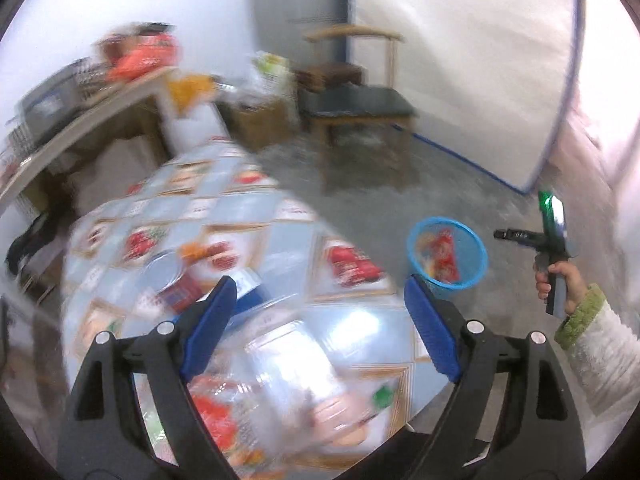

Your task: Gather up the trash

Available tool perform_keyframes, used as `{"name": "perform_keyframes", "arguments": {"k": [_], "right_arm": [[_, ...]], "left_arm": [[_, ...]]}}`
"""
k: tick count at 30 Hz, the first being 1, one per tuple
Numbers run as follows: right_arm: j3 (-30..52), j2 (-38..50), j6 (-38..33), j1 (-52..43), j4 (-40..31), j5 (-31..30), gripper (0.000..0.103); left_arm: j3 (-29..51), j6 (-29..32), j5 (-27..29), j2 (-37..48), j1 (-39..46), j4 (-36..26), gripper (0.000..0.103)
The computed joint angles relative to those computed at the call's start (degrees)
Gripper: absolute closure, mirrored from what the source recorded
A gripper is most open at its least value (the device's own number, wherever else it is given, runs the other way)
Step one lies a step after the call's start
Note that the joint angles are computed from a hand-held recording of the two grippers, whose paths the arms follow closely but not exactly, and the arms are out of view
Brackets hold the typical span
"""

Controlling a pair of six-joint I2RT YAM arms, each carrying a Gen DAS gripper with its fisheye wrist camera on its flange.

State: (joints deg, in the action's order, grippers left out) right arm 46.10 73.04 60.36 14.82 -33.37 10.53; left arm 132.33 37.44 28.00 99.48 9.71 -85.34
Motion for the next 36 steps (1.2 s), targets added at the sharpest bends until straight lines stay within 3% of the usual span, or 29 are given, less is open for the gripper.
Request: {"name": "perform_keyframes", "arguments": {"k": [4,10,13,14,18,22,26,28,29,30,32,34,36], "right_arm": [[2.98,18.71,-3.74,-7.0,9.43,-6.04,0.023],[11.39,39.88,-7.41,-8.37,12.4,-6.14,0.052],[12.95,45.13,-6.56,-8.68,14.11,-7.43,0.083],[12.74,45.79,-6.14,-8.66,15.04,-7.65,0.1],[7.83,41.21,-1.9,-7.15,18.07,-3.8,0.101],[4.46,35.83,3.32,-5.56,15.43,-0.04,0.101],[2.35,34.87,4.07,-6.73,19.5,-3.78,0.099],[3.92,37.08,3.53,-7.73,20.39,-6.09,0.082],[4.91,38.32,3.38,-7.87,20.31,-6.21,0.057],[6.81,40.4,2.65,-8.17,19.79,-6.24,0.041],[11.62,45.85,0.61,-9.0,17.84,-6.99,0.041],[14.66,49.89,0.32,-10.04,16.83,-8.66,0.05],[16.0,52.74,0.83,-11.01,17.1,-11.04,0.09]], "left_arm": [[-10.89,0.36,3.89,-6.57,12.96,7.0,0.02],[-17.3,-0.44,5.18,-6.42,27.0,10.25,0.02],[-14.16,-1.67,5.0,-2.27,30.62,7.82,0.02],[-12.57,-2.14,5.0,-0.61,31.45,6.89,0.02],[-9.92,-3.86,4.18,2.98,33.59,7.15,0.02],[-8.8,-6.04,4.89,4.92,34.63,8.32,0.02],[-7.44,-6.01,4.04,7.27,33.99,7.65,0.02],[-8.18,-5.43,4.01,7.28,34.14,7.88,0.02],[-8.73,-5.38,3.97,7.15,34.17,8.09,0.02],[-8.96,-5.3,3.98,7.17,34.27,8.08,0.02],[-8.79,-5.09,3.83,7.61,34.39,7.33,0.02],[-8.8,-4.88,3.73,7.68,34.62,7.15,0.02],[-8.9,-4.83,3.7,7.59,34.82,7.22,0.02]]}}
